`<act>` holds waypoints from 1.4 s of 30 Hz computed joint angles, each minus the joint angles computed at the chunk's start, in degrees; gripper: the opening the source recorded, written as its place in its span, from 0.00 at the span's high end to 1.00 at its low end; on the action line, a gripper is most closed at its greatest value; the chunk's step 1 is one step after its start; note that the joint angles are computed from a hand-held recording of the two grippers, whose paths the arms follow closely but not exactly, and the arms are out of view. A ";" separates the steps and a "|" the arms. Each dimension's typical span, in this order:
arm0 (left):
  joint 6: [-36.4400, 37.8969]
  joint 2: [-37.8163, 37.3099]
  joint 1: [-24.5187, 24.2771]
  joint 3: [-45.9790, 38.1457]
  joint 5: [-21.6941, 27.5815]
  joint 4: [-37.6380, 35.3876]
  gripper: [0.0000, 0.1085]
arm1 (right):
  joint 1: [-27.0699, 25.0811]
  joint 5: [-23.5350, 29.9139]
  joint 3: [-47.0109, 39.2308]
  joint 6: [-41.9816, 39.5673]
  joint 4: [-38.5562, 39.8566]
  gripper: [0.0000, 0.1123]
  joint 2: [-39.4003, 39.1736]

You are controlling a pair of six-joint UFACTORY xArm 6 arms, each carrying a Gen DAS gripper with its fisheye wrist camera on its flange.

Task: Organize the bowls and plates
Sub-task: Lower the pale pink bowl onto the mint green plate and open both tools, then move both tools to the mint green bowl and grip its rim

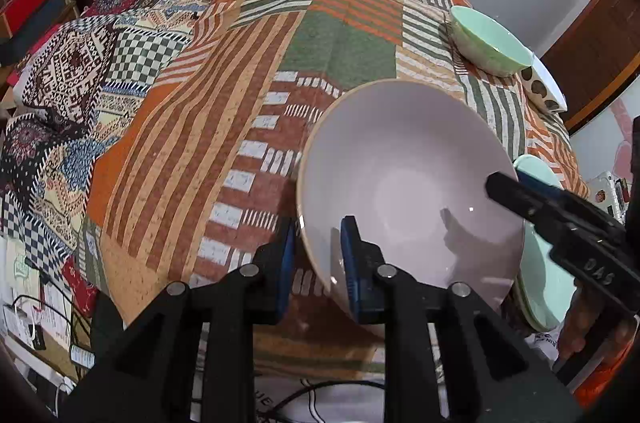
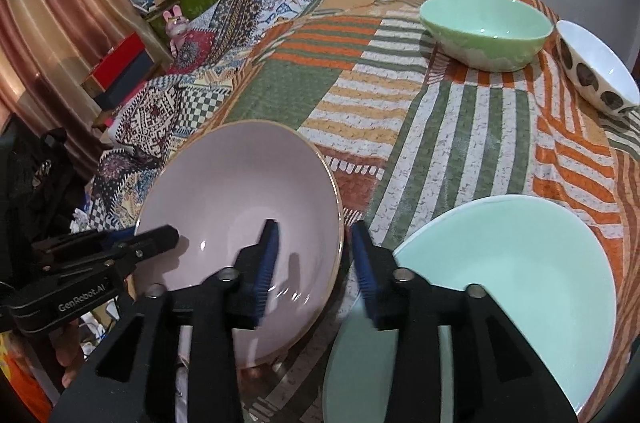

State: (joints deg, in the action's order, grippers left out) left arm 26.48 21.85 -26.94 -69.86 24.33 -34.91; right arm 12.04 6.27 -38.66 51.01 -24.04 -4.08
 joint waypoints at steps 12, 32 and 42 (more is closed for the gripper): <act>3.86 -8.45 -1.89 6.72 -6.09 -2.17 0.79 | -1.34 -1.08 4.41 4.28 -4.75 0.58 -7.19; 12.92 -10.48 -9.90 -4.63 -11.96 -11.16 0.45 | -11.30 2.64 6.15 28.10 -36.82 0.58 -24.63; -4.93 5.41 -9.49 -24.71 -3.57 8.36 0.44 | -18.07 0.39 4.21 28.78 -37.19 0.58 -22.26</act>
State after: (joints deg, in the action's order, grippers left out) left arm 21.55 27.27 -36.43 -94.56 20.75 -26.55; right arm -6.03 6.67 -34.45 79.79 -61.22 -26.34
